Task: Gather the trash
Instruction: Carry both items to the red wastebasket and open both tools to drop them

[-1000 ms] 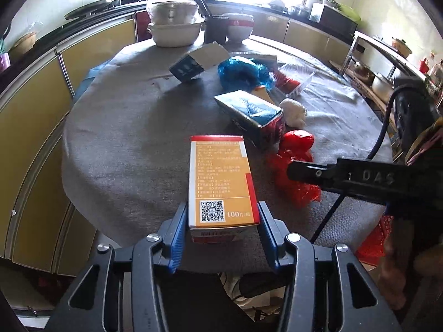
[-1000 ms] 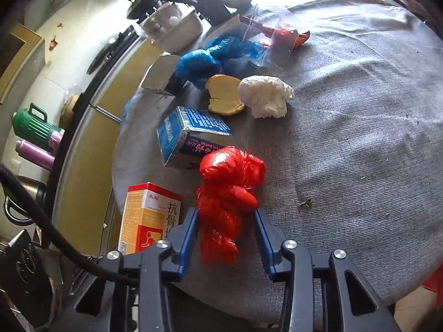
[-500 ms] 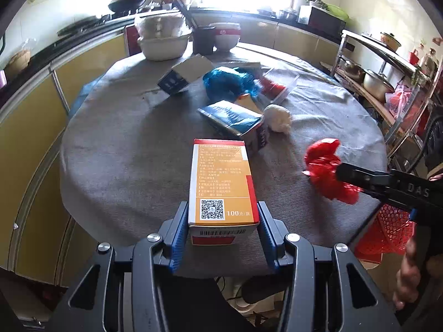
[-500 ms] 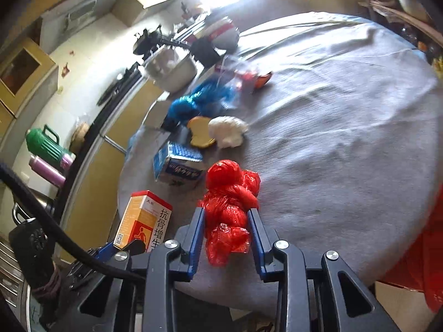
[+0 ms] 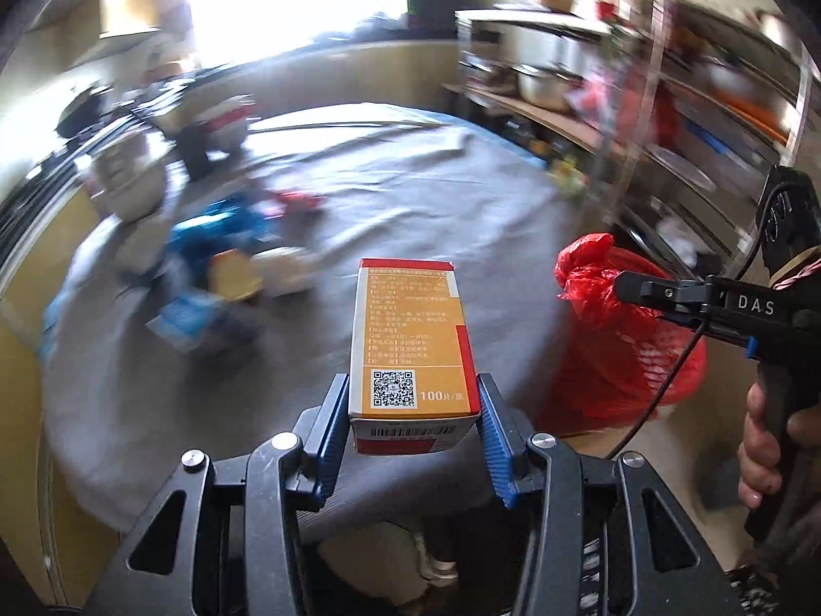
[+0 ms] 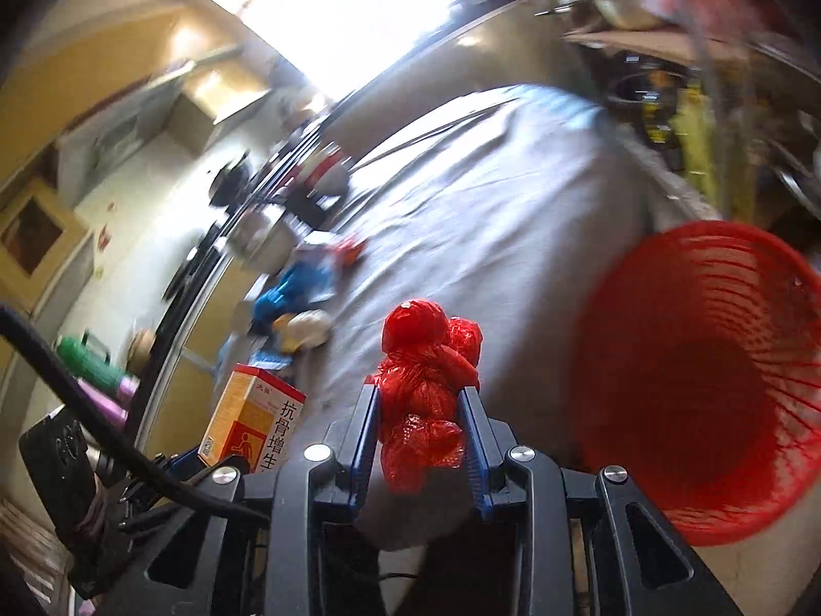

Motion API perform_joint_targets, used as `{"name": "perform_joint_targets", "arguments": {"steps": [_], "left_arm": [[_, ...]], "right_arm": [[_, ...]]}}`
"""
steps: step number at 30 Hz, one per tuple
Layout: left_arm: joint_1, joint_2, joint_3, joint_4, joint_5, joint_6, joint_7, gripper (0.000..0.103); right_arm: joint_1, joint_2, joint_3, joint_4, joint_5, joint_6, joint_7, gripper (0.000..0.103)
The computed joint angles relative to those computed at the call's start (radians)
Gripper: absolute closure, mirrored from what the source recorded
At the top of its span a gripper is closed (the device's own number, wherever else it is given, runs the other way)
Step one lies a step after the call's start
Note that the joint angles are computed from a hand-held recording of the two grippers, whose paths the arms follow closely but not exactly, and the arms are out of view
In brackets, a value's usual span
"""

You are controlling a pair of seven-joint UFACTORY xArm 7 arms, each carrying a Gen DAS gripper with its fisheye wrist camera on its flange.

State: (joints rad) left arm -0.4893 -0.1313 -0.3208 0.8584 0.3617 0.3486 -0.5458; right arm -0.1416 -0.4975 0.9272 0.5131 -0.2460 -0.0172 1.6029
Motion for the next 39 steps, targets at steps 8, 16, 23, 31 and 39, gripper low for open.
{"name": "perform_joint_targets", "arguments": {"steps": [8,16,23,31,39], "left_arm": [[-0.154,0.311,-0.010,0.353,-0.056,0.146,0.161,0.054],[-0.326,0.546,0.044,0.664,-0.082,0.297,0.216,0.052],[-0.387,0.641,0.097,0.787,-0.101,0.346,0.188,0.050],[-0.362,0.538,0.131,0.627,-0.066,0.296,0.092,0.050],[-0.278,0.383,0.125,0.431,-0.010,0.215,-0.030,0.050]], "right_arm": [[0.310,-0.268,-0.269,-0.303,0.116,0.075,0.086,0.070],[0.440,-0.452,-0.359,-0.464,0.130,0.147,0.169,0.069],[0.508,-0.571,-0.425,-0.547,0.111,0.192,0.230,0.066],[0.492,-0.614,-0.407,-0.527,0.058,0.240,0.272,0.038],[0.376,-0.456,-0.347,-0.406,0.023,0.132,0.236,0.038]]}}
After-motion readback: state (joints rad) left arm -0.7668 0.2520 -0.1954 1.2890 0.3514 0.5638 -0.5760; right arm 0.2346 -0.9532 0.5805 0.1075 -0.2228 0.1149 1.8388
